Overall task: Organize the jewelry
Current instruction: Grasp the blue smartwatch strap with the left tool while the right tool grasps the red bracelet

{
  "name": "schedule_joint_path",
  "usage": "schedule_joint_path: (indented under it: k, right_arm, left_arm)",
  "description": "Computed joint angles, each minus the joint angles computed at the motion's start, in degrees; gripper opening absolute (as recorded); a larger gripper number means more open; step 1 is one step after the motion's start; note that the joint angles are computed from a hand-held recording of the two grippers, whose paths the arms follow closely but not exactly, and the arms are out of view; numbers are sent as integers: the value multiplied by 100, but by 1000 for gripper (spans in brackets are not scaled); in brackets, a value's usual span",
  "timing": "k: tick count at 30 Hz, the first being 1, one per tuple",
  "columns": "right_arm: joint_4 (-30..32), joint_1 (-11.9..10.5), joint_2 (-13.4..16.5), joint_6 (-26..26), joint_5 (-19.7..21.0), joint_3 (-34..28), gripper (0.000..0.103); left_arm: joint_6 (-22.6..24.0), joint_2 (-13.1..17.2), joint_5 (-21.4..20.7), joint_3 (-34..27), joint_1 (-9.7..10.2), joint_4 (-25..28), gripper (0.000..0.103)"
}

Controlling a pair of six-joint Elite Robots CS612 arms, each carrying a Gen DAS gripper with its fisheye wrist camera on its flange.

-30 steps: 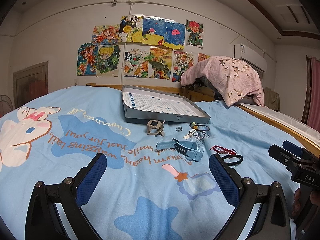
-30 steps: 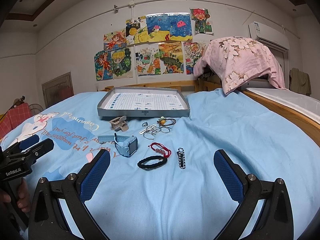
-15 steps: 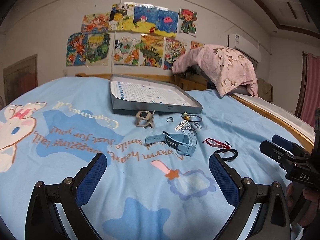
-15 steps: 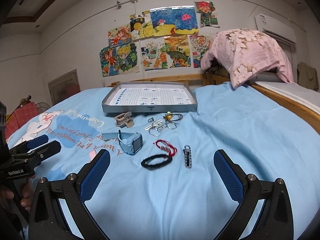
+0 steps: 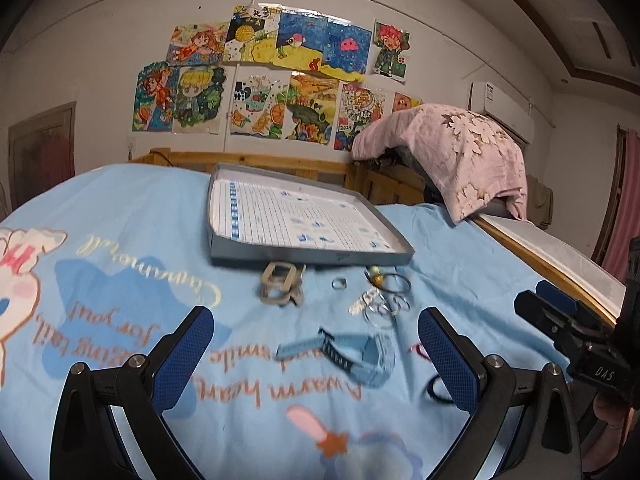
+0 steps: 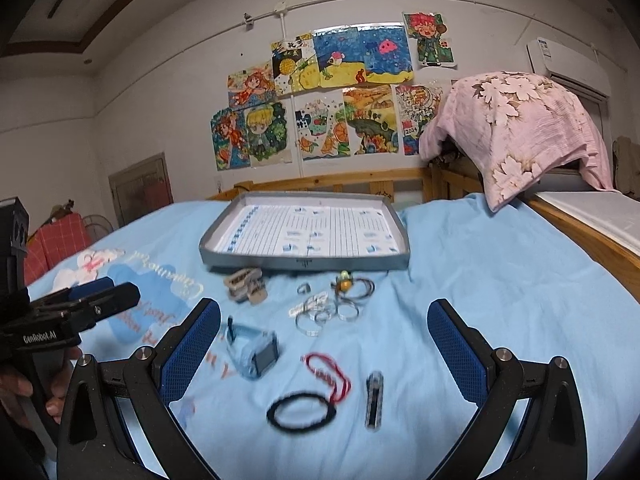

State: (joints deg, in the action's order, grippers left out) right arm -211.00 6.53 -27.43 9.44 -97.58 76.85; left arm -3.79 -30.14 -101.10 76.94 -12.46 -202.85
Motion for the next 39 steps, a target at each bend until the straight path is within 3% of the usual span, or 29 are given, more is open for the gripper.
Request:
schedule_joint_path:
  k: [6,11,13,15,22,24,32,39]
  right_arm:
    - [417,-107,90,94,150,-368,102]
    - [931,-223,173,-69,493,-589,101]
    - [1130,-264,197,-82,712,-628,94]
    - [1367,-289,216,-125,857,-658,72]
    - [2155,-343,241,-409,1347,-687,45]
    - [2273,-355,241,-462,1425,-680,33]
    - [2830,-353,264,-624,1505,-771,32]
    - [3150,-361,286,-665,1586,-851,17]
  left_arm:
    - [-176,123,49,-408,-10,527,103]
    - [-327,271,-344,-753,41,1299,102]
    - [-312,321,-492,-821,47,1496,90]
    - [-234,357,-609,-892,44,1762,78]
    - [104,470,-1273,-1150,60,2621,41]
    - [150,499,-1362,-1224,58,2822,36]
    - [-6,648,-1481,-1551,71,3582,25]
    - [-276,732,-1649,-1669,126,3614,10]
